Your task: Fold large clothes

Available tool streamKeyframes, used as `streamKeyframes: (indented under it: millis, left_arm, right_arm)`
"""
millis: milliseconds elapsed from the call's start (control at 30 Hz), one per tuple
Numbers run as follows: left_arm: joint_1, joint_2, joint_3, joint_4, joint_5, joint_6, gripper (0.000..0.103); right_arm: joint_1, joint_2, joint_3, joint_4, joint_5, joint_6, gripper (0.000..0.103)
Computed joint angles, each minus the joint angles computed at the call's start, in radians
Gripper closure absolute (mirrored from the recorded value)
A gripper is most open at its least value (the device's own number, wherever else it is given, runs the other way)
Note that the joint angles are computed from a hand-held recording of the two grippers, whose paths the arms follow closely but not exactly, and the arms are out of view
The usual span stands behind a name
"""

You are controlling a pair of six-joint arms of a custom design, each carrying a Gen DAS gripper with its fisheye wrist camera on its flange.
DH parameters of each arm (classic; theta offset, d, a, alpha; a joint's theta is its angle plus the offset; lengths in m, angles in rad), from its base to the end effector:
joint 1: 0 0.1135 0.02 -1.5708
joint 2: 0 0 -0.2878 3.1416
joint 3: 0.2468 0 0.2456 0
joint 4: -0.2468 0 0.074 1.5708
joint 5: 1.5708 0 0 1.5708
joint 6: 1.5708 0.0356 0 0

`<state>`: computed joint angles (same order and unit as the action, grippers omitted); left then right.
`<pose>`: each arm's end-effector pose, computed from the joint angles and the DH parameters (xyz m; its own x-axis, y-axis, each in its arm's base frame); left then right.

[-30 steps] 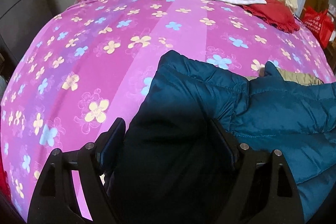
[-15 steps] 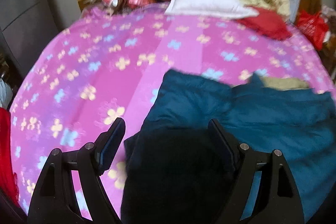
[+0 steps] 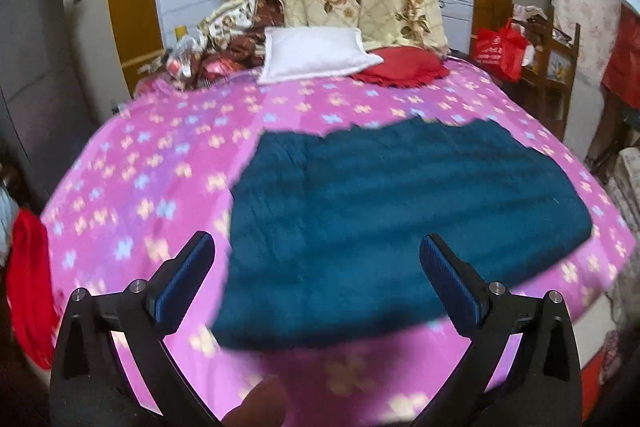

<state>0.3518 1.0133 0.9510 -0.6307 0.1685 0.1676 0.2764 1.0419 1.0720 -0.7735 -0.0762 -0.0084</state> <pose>0.1833 0.0609 0.3331 -0.6278 -0.0552 -0.7764 -0.1155 0.9931 0.0227 0.1836 0.0549 0.3550 -0.6483 -0.1926 -0.7366 -0.3315 0.9424 0.0453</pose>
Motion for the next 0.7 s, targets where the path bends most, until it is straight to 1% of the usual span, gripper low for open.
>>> streamKeyframes:
  millis: [67,133,200,233,300,367,500,600,667,700]
  left_arm:
    - [-0.019,-0.044,-0.027,-0.044,0.002,-0.018,0.0]
    - [-0.027,-0.101,-0.06,-0.054,0.013,-0.058,0.0]
    - [-0.056,-0.131,-0.06,-0.115,0.003,-0.085,0.0]
    - [-0.087,-0.137,-0.052,-0.156,-0.024,-0.097,0.0]
    - [-0.187,-0.15,-0.032,-0.246,-0.118,-0.154,0.0]
    - [-0.292,-0.164,-0.014,-0.341,-0.195,-0.211,0.0]
    - [-0.423,-0.243,-0.009,-0.436,-0.273,-0.298,0.0]
    - [-0.443,-0.275,-0.003,-0.482,-0.276,-0.312,0.0]
    - [-0.465,-0.286,0.0,-0.499,-0.29,-0.324,0.0]
    - [-0.472,-0.289,0.001,-0.508,-0.293,-0.333,0.0]
  right_arm:
    - [-0.02,-0.078,-0.056,-0.029,0.001,0.01,0.015]
    - [-0.05,-0.148,-0.101,-0.064,-0.006,0.016,0.015]
    - [-0.08,-0.198,-0.132,-0.089,-0.025,0.023,0.015]
    - [-0.092,-0.214,-0.136,-0.11,-0.032,0.026,0.015]
    - [-0.112,-0.244,-0.138,-0.142,-0.051,0.021,0.015]
    - [-0.086,-0.269,-0.124,-0.176,-0.019,0.032,0.015]
    - [0.001,-0.315,-0.1,-0.227,0.062,0.071,0.015]
    - [0.059,-0.339,-0.089,-0.258,0.098,0.112,0.015]
    - [0.115,-0.349,-0.087,-0.273,0.143,0.14,0.015]
    - [0.172,-0.352,-0.086,-0.281,0.197,0.168,0.015]
